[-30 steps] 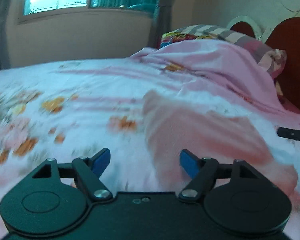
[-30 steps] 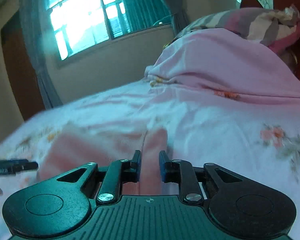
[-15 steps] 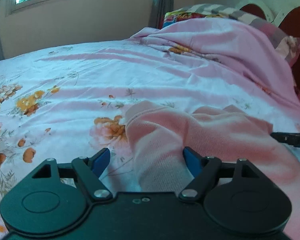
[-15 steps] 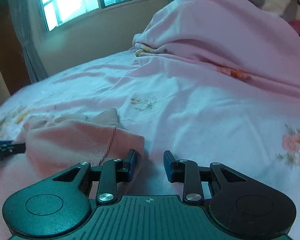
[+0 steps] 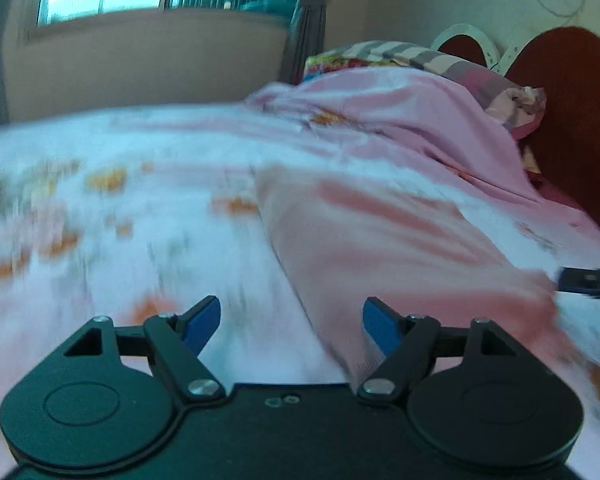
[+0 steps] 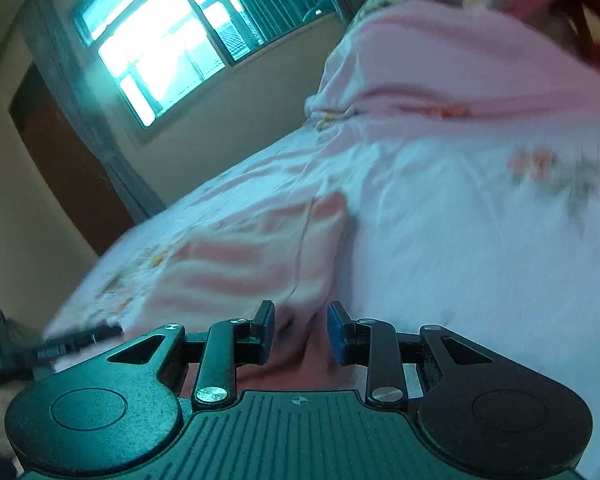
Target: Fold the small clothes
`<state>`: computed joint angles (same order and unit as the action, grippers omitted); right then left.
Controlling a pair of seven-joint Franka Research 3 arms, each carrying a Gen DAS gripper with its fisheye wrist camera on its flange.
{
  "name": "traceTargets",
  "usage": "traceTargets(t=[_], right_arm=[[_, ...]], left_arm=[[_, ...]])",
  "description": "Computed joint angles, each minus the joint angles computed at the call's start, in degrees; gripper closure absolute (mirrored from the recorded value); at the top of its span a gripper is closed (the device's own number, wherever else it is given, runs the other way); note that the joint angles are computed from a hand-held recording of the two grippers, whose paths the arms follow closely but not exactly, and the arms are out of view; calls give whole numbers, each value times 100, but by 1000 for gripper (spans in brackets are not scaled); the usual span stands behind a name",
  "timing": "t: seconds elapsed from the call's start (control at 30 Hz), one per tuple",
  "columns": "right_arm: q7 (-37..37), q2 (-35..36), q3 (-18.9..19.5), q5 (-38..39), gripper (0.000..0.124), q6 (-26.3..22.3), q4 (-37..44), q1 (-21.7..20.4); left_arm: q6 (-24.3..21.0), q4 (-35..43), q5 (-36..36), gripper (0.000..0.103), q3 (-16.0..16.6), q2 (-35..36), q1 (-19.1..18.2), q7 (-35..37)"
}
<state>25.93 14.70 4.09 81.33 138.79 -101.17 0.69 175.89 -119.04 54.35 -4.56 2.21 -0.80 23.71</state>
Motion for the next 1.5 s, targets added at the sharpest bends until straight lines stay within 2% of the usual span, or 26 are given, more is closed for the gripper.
traceTargets(t=[0.07, 0.13, 0.2, 0.33, 0.4, 0.47, 0.5, 0.53, 0.63, 0.73, 0.87, 0.93, 0.97, 1.03, 1.07, 1.13, 1.17, 1.23, 1.27, 1.3, 1.33, 1.37, 1.4, 1.43, 1.47, 1.5], right_arm=[[40, -34, 10, 102, 93, 62, -59, 52], [547, 43, -8, -48, 93, -72, 44, 80], [1216, 74, -36, -420, 93, -263, 128, 90], [1892, 40, -13, -456, 93, -309, 21, 115], [2306, 265, 24, -468, 93, -474, 223, 96], [2187, 367, 130, -54, 93, -279, 238, 72], [2046, 372, 163, 123, 111, -109, 207, 79], [1791, 292, 182, 250, 116, 131, 103, 103], [1076, -99, 169, 648, 117, 115, -280, 72], [1006, -364, 37, 434, 116, 47, -475, 164], [1521, 0, -62, -6, 116, 308, -322, 295], [1478, 146, -9, 420, 116, 27, -279, 107], [1364, 69, 4, 560, 115, 88, -338, 80], [1051, -157, -1, 670, 102, 531, -491, 157], [811, -278, -6, 741, 99, 865, -566, 230], [164, -338, -7, 1003, 99, 1310, -483, 342], [34, -268, -15, 958, 99, 1340, -343, 379], [-178, -49, 11, 829, 99, 1196, 4, 406], [-308, 60, 43, 655, 99, 1120, 137, 428], [-273, 189, 39, 95, 99, 1274, 245, 557], [164, 327, -110, -773, 98, 1386, 292, 761], [679, 579, -144, -1430, 95, 1185, 444, 766], [1018, 691, -30, -1685, 94, 924, 621, 570], [955, 691, 140, -1643, 94, 976, 667, 404], [490, 629, 171, -1297, 95, 1336, 681, 438], [-101, 634, 368, -871, 95, 1581, 773, 319]], left_arm=[[-8, -410, -142, 26, -68, -257, -36, -113], [-4, -589, -155, 26, -152, -326, -5, -347], [-74, -601, -153, 26, -216, -280, 2, -296], [-375, -417, 396, 26, -251, -161, -50, -572], [-495, -345, 240, 25, -262, -116, -100, -312], [-688, -275, 341, 25, -257, -84, -165, -369], [-700, -286, 399, 24, -238, -96, -175, -526], [-668, -302, 398, 25, -224, -107, -175, -600], [-574, -382, 489, 25, -210, -205, -157, -667], [-457, -457, 1097, 25, -213, -315, -82, -1244], [-407, -638, 418, 25, -213, -341, -20, -682], [-366, -815, -257, 26, -204, -507, -22, -25], [-325, -897, -230, 26, -220, -632, 29, -39], [24, -992, 335, 26, -319, -831, 304, -608], [109, -886, 966, 26, -465, -871, 544, -1246], [276, -379, 2300, 28, -611, -679, 832, -2507], [243, -96, 2501, 29, -567, -497, 780, -2650], [284, 387, 2068, 29, -452, -35, 613, -2087], [301, 592, 1437, 29, -427, 247, 544, -1477], [68, 681, 437, 28, -602, 459, 587, -473], [-404, 824, -428, 25, -968, 714, 771, 422], [-557, 867, -1049, 25, -1133, 877, 871, 916], [-390, 800, -1278, 25, -1099, 888, 888, 1008], [-280, 789, -1105, 27, -864, 831, 722, 839], [-288, 869, -530, 28, -429, 755, 364, 439], [-319, 1048, 431, 29, 6, 744, 10, -356]])
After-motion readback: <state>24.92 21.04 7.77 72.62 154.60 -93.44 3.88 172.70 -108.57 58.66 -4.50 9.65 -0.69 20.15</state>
